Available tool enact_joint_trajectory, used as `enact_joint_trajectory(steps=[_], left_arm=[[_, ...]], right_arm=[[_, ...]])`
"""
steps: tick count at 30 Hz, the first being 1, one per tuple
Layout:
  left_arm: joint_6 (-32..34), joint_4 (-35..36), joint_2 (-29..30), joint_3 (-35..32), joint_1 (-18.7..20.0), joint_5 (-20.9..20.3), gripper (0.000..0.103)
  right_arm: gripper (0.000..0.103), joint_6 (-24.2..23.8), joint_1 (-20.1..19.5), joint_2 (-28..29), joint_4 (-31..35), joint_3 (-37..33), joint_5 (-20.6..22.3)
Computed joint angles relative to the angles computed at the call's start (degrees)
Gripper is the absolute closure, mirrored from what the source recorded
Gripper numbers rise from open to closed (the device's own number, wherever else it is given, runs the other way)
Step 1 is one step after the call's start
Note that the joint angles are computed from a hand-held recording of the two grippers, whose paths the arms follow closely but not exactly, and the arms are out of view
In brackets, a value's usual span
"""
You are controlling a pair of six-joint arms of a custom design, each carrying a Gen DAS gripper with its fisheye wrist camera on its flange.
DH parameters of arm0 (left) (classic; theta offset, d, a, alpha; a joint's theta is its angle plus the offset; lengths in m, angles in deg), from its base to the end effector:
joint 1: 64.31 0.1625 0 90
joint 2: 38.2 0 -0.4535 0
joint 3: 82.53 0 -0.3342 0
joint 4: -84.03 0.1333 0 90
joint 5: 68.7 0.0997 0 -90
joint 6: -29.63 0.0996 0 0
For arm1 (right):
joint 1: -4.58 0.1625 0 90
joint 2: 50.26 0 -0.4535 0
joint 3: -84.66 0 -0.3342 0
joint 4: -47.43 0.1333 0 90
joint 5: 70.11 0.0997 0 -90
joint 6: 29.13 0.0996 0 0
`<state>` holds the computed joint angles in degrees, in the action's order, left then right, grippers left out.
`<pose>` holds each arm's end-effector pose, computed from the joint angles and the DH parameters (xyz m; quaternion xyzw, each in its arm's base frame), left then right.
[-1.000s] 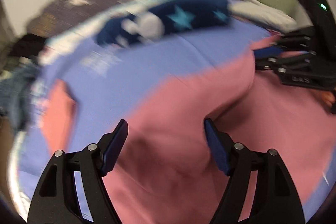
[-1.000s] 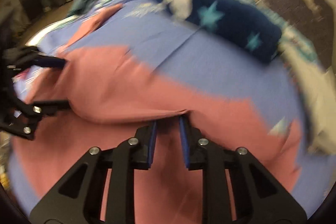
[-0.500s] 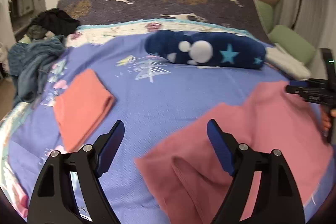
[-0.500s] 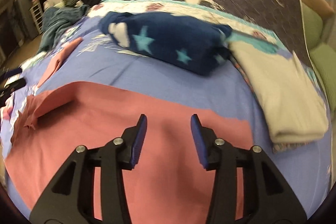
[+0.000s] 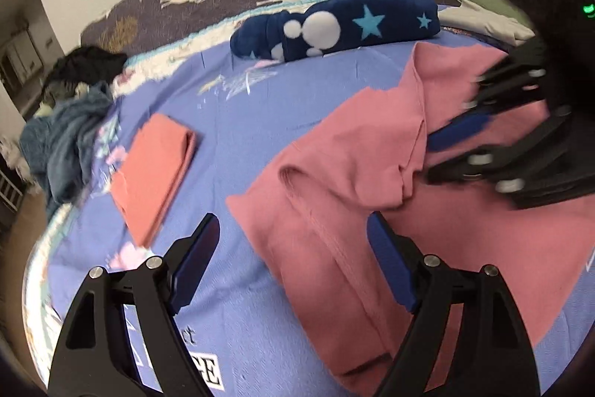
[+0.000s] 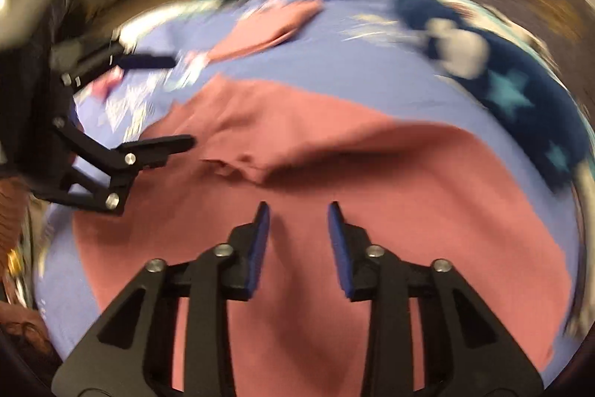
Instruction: Fold small clothes
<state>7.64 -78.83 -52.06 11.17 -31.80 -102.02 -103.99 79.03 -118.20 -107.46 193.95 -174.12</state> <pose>-0.3825 -0.5005 -0.1242 0.2953 0.8279 -0.2617 0.3986 -0.0426 -0.5603 0.3132 0.4591 -0.8567 0.0579 0.2278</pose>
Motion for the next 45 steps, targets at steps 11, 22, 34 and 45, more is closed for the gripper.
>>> enact_joint_trajectory(steps=[11, 22, 34, 45], left_arm=[[5.0, -1.6, 2.2, -6.6, 3.2, -4.1, 0.021], [-5.6, -2.2, 3.2, -16.5, 11.6, -18.5, 0.084], [-0.1, -6.6, 4.4, -16.6, 8.0, -10.9, 0.101], [-8.1, 2.1, 3.2, -14.5, 7.9, -1.9, 0.063]], right_arm=[[0.063, 15.3, 0.2, 2.5, -5.6, -7.8, 8.9], [0.053, 27.9, -18.5, -4.9, -0.3, -19.5, 13.9], [0.100, 33.3, -20.9, 0.9, 16.1, -30.8, 22.9], [0.070, 31.2, -22.4, -4.4, 2.7, -21.5, 21.1]])
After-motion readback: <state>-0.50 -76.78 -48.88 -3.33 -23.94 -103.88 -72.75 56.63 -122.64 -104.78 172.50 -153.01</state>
